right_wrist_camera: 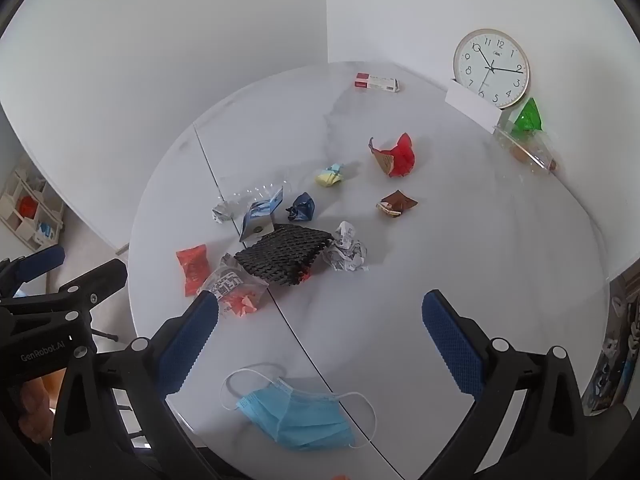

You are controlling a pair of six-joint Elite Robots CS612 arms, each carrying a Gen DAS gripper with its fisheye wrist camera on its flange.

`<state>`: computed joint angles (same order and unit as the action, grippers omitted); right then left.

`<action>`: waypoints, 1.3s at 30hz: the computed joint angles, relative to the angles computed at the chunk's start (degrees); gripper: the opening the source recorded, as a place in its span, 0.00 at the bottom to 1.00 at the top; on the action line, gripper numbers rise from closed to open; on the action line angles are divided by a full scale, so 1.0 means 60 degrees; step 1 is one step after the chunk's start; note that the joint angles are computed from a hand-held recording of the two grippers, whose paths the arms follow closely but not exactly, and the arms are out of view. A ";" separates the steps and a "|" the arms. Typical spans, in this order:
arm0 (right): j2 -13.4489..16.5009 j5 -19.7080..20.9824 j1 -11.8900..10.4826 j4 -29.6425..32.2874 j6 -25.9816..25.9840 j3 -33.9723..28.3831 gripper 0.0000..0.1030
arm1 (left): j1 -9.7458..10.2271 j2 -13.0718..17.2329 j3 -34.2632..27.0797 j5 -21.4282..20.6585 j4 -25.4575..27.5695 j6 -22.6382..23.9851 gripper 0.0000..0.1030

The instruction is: Collect trash

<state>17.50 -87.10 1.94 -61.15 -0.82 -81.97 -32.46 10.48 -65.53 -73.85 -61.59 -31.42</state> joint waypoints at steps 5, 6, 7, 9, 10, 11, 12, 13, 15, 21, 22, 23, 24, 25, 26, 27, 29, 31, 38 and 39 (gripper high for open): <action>0.0002 -0.0058 -0.0002 -0.0033 -0.0014 -0.0021 0.98 | 0.0025 0.0040 -0.0066 -0.0108 -0.0009 -0.0012 0.93; 0.0001 -0.0062 -0.0004 -0.0027 -0.0017 -0.0026 0.98 | 0.0032 0.0046 -0.0077 -0.0121 0.0005 -0.0015 0.93; -0.0002 -0.0066 -0.0007 -0.0016 -0.0029 -0.0033 0.98 | 0.0037 0.0052 -0.0092 -0.0123 0.0019 -0.0015 0.93; 0.0016 -0.0156 0.0001 0.0078 0.0023 -0.0024 0.98 | -0.0040 -0.0019 0.0065 -0.0056 0.0008 0.0018 0.93; 0.0022 -0.0164 0.0001 0.0076 0.0033 -0.0038 0.98 | -0.0048 -0.0019 0.0065 -0.0048 0.0013 0.0024 0.93; -0.0019 -0.0153 -0.0030 0.0118 0.0096 0.0020 0.98 | -0.0025 -0.0053 0.0174 -0.0130 -0.0029 0.0095 0.93; -0.0022 -0.0154 -0.0035 0.0127 0.0105 0.0019 0.98 | -0.0028 -0.0054 0.0183 -0.0143 -0.0031 0.0099 0.93; -0.0021 -0.0156 -0.0039 0.0126 0.0111 0.0013 0.98 | -0.0030 -0.0053 0.0189 -0.0157 -0.0038 0.0100 0.93; -0.0031 -0.0177 -0.0047 0.0132 0.0120 0.0030 0.98 | -0.0038 -0.0054 0.0205 -0.0182 -0.0040 0.0111 0.93; -0.0061 -0.0189 -0.0054 0.0151 0.0133 0.0062 0.98 | -0.0014 -0.0090 0.0262 -0.0271 -0.0006 0.0169 0.93; -0.0057 -0.0184 -0.0054 0.0146 0.0134 0.0058 0.98 | -0.0012 -0.0094 0.0271 -0.0279 0.0000 0.0167 0.93; -0.0061 -0.0176 -0.0059 0.0161 0.0125 0.0059 0.98 | 0.0001 -0.0104 0.0291 -0.0301 0.0001 0.0183 0.93; -0.0071 -0.0186 -0.0054 0.0172 0.0125 0.0072 0.98 | 0.0002 -0.0103 0.0290 -0.0305 0.0008 0.0182 0.93; -0.0057 -0.0191 -0.0053 0.0171 0.0135 0.0055 0.98 | 0.0004 -0.0100 0.0284 -0.0314 0.0014 0.0180 0.93; -0.0057 -0.0183 -0.0058 0.0176 0.0128 0.0047 0.98 | 0.0003 -0.0100 0.0283 -0.0315 0.0022 0.0174 0.93; -0.0057 -0.0181 -0.0055 0.0169 0.0126 0.0056 0.98 | 0.0007 -0.0093 0.0269 -0.0316 0.0027 0.0179 0.93; -0.0050 -0.0170 -0.0064 0.0161 0.0124 0.0052 0.98 | 0.0007 -0.0096 0.0273 -0.0312 0.0046 0.0174 0.93; -0.0040 -0.0168 -0.0067 0.0165 0.0111 0.0038 0.98 | 0.0008 -0.0096 0.0270 -0.0322 0.0059 0.0157 0.93; -0.0048 -0.0186 -0.0053 0.0193 0.0107 0.0055 0.98 | 0.0006 -0.0081 0.0239 -0.0318 0.0084 0.0149 0.93; -0.0043 -0.0197 -0.0045 0.0180 0.0116 0.0056 0.98 | 0.0007 -0.0077 0.0230 -0.0320 0.0092 0.0142 0.93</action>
<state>17.25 -88.28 1.67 -60.07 -0.13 -81.64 -32.42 10.01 -64.15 -75.77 -61.04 -30.57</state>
